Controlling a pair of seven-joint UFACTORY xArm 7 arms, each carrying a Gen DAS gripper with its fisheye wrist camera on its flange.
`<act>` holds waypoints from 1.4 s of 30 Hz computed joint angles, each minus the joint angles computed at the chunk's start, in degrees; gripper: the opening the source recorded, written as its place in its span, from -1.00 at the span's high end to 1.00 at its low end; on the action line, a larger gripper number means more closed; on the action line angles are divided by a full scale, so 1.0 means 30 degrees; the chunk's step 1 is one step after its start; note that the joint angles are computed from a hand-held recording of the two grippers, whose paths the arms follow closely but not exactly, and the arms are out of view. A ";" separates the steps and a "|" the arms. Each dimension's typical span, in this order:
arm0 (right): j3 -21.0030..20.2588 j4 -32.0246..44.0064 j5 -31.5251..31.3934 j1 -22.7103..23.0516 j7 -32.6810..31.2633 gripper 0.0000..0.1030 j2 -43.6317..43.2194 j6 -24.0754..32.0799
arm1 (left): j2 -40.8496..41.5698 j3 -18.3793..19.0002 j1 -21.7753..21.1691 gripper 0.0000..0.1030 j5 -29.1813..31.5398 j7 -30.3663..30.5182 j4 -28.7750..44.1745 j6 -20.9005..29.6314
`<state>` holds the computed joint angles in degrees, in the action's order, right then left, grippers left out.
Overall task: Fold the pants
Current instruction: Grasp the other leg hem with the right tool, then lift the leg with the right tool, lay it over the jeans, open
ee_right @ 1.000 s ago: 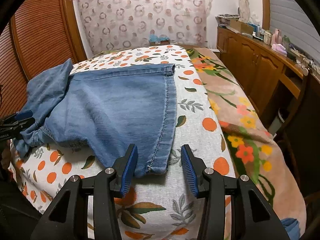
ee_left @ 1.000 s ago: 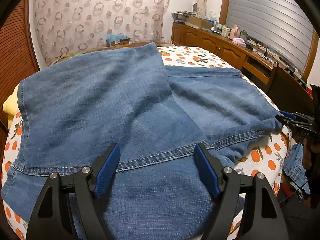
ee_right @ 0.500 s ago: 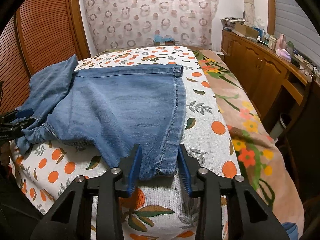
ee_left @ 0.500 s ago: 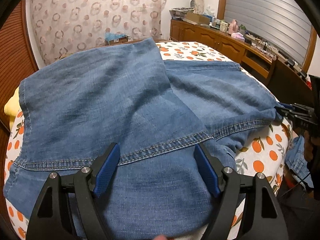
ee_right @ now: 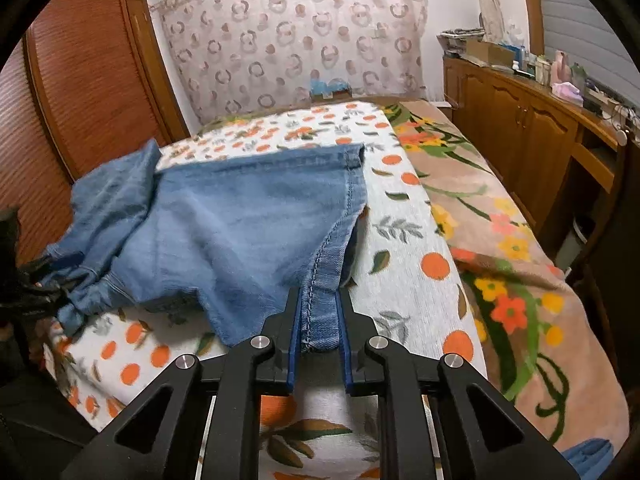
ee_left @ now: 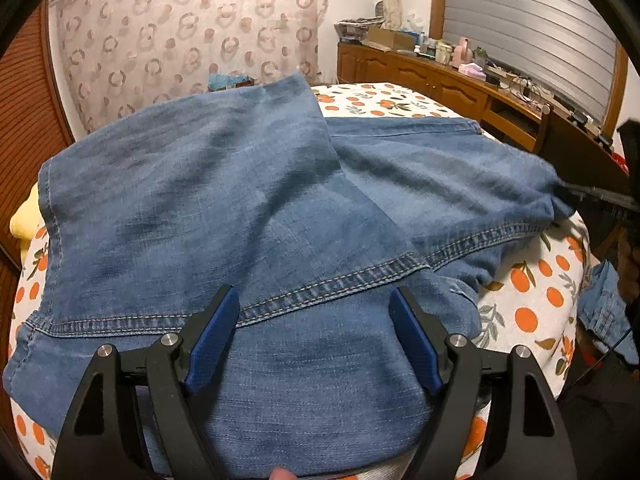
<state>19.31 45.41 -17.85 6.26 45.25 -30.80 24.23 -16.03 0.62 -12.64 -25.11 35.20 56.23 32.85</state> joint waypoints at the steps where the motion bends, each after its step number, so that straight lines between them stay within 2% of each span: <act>1: -0.0024 -0.0038 0.0014 0.0031 0.0038 0.70 -0.0057 -0.0207 | -0.0038 -0.0046 0.0049 -0.53 0.0195 0.0047 -0.0057 -0.0039; 6: -0.0859 -0.0087 0.1008 0.0783 -0.0631 0.70 -0.0117 -0.1772 | -0.0242 0.0054 0.0043 -0.53 0.0273 0.0041 -0.0136 0.0155; 12: -0.0661 0.1103 0.1190 0.0661 -0.1855 0.71 0.0392 -0.2385 | -0.0514 0.0329 0.0206 -0.53 -0.0011 0.0064 0.0183 0.1001; 15: -0.0459 0.2170 0.1022 0.0654 -0.2563 0.71 0.1113 -0.2686 | -0.0869 0.0559 0.0260 -0.53 -0.0440 0.0158 0.0290 0.0891; 23: 0.0658 0.6906 -0.0531 0.0920 -0.4098 0.72 0.4750 -0.3794 | -0.1489 0.1509 0.0683 -0.53 -0.1462 0.0581 0.1064 0.0859; 27: 0.0956 1.0246 -0.2035 0.1908 -0.4732 0.72 0.7574 -0.3750 | -0.1666 0.1840 0.0978 -0.53 -0.1604 0.0619 0.1353 0.0895; 30: 0.0696 1.2377 -0.2387 0.3034 -0.5724 0.72 0.9520 -0.3537 | -0.1786 0.2034 0.1185 -0.53 -0.1645 0.0653 0.1405 0.0867; 34: 0.0349 1.5054 -0.1492 0.4430 -0.7732 0.72 1.1901 -0.2969 | -0.1911 0.2332 0.1402 -0.53 -0.1750 0.0796 0.1420 0.0916; 37: 0.0450 1.6774 0.0493 0.4822 -1.0181 0.72 1.3462 -0.2507 | -0.1863 0.2459 0.1579 -0.53 -0.1814 0.0782 0.1405 0.0853; 42: 0.0448 2.0060 0.2814 0.5326 -1.3370 0.71 1.6082 -0.0203 | -0.1634 0.2618 0.1844 -0.53 -0.1997 0.0688 0.1430 0.1028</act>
<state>20.65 105.59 -9.40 22.24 5.14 17.45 23.62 -20.93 8.48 -7.11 -31.10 37.26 60.52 35.94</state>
